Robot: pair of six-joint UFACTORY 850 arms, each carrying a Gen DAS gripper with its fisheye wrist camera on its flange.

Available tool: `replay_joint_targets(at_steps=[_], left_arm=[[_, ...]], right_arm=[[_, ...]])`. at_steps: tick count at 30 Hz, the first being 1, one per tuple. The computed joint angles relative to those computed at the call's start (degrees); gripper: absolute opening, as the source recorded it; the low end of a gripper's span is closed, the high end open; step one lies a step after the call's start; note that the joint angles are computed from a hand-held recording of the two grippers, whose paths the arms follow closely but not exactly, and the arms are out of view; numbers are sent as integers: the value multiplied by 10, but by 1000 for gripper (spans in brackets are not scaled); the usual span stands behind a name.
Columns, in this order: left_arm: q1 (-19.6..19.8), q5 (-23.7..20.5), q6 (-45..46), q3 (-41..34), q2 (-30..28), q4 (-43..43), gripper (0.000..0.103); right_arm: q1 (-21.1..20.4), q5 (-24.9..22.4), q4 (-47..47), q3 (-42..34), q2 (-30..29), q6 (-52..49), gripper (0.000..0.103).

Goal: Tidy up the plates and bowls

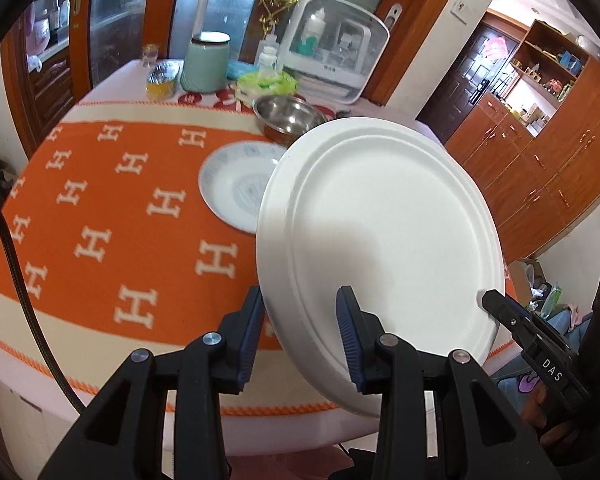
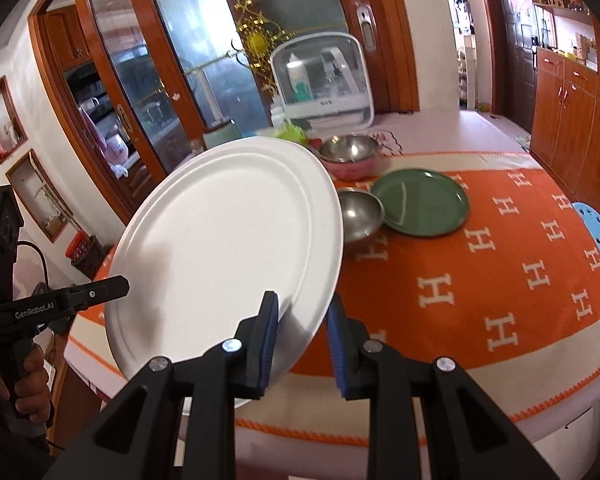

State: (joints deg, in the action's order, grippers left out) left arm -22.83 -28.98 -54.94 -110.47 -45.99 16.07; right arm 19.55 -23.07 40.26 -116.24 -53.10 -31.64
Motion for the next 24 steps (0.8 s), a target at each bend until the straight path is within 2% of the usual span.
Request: replay_joint_targets(at_steps=[15,24], left_arm=[[-30,-56,-12,-74,-84,-53,35],[-30,-117,24,-146,-144,-100,35]], right_arm=[[-27,-119,-125,-68,-65,82,26],[-25,-179,-200,-140,-119,148,27]])
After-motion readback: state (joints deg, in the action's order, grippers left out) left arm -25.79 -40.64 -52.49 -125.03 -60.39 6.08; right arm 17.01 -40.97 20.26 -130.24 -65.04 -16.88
